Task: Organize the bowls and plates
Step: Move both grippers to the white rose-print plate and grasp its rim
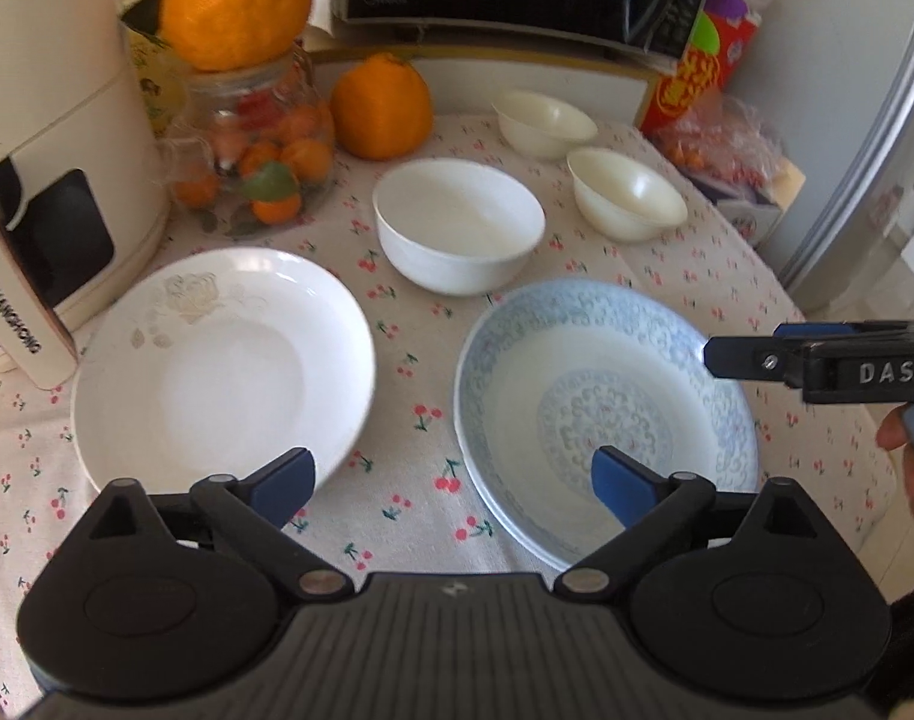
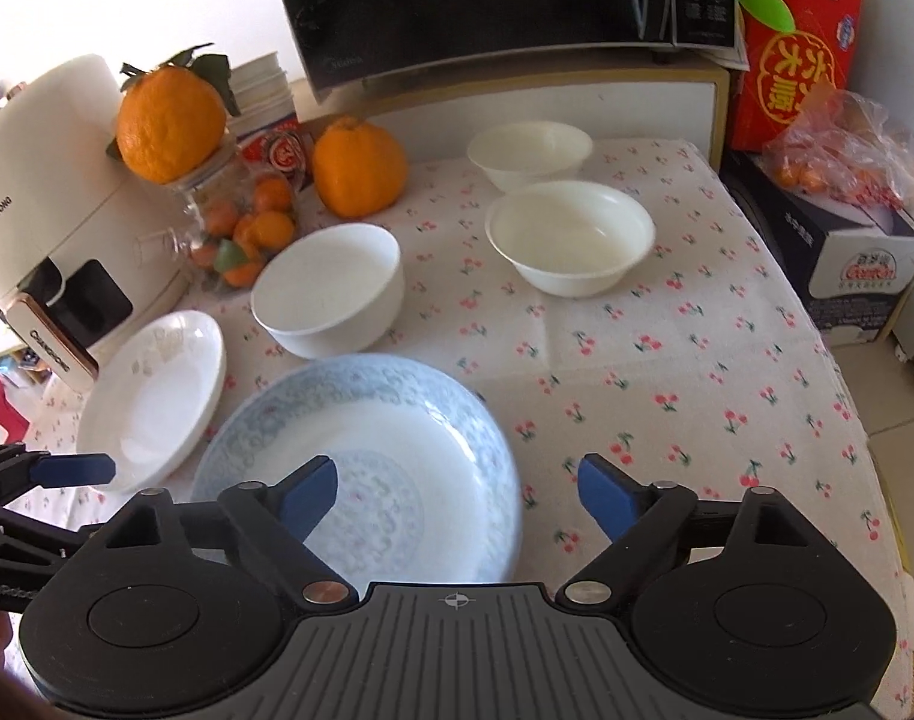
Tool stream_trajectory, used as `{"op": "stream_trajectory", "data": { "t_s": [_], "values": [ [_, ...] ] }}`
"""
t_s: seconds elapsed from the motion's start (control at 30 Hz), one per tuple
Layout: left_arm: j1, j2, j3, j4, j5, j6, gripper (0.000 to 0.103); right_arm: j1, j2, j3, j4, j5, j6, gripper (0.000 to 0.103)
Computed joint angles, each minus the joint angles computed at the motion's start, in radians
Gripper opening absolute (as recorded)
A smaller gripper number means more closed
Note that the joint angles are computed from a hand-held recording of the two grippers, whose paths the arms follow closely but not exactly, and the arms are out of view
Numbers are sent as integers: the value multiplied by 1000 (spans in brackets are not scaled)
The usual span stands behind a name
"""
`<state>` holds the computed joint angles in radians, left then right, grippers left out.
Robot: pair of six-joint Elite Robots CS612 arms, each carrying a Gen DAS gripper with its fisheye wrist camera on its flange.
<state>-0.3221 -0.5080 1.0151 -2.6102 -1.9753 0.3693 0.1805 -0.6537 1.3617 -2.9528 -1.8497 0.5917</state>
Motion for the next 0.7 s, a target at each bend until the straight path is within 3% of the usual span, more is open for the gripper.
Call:
{"op": "stream_trajectory", "data": {
  "t_s": [0.3, 0.5, 0.7],
  "values": [
    [7, 8, -7, -88, 78, -101, 103, 13, 56, -117, -5, 32, -61, 92],
    [13, 31, -67, -24, 128, -215, 103, 5, 104, -207, -13, 171, -23, 92],
    [15, 68, -131, -11, 224, -310, 103, -2, 156, -298, -8, 264, 3, 92]
  ]
}}
